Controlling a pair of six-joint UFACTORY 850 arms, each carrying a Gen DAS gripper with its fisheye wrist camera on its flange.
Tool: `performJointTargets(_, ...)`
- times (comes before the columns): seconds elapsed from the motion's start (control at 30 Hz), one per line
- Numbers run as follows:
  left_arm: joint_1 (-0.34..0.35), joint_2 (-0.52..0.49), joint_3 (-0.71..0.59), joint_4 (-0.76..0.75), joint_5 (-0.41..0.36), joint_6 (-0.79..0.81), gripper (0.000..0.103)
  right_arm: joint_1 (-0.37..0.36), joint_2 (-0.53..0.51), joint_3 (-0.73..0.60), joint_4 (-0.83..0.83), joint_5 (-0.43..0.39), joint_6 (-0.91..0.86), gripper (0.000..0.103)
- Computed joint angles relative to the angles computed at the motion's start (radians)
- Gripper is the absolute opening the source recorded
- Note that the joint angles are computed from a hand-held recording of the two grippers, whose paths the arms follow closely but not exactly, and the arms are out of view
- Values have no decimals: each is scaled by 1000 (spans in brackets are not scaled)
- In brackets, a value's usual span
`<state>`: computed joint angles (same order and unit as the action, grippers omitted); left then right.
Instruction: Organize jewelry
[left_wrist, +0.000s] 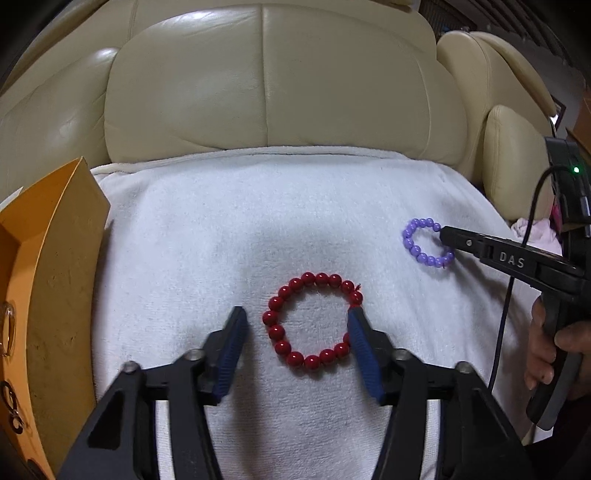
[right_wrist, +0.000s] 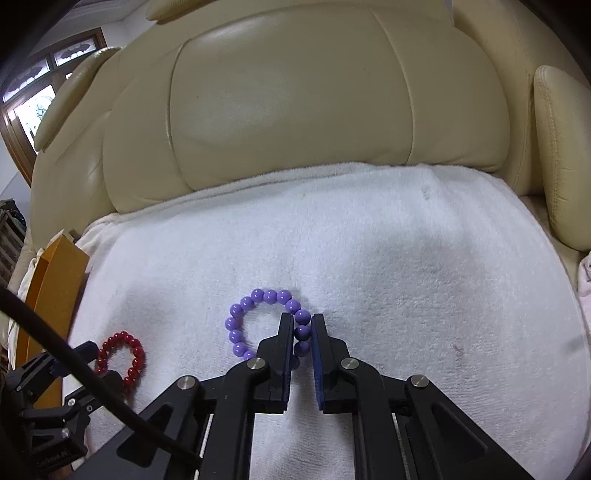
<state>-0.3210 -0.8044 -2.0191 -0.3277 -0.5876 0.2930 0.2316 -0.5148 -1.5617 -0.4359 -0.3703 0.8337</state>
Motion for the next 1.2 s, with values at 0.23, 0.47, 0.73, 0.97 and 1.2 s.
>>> performJointTargets(0.23,16,-12,-20,-17,-19,-5,35,-9,8,5,22,-12,-10,10)
performJointTargets(0.47,1,-27,-37,43,-13,-22,38,-13,-1,-5,86,-28,-53,11)
performJointTargets(0.73,-14,-30,-38,68,22,-20,10,4,-18,-14,-4,-24,-38,11)
performJointTargets(0.97,-20,21,31,39,95,23,10,7,6,10,-48,24,0,11)
performJointTargets(1.2,-5,78,92,-103,147,148,10,-15,54,57,86,110,-89,11)
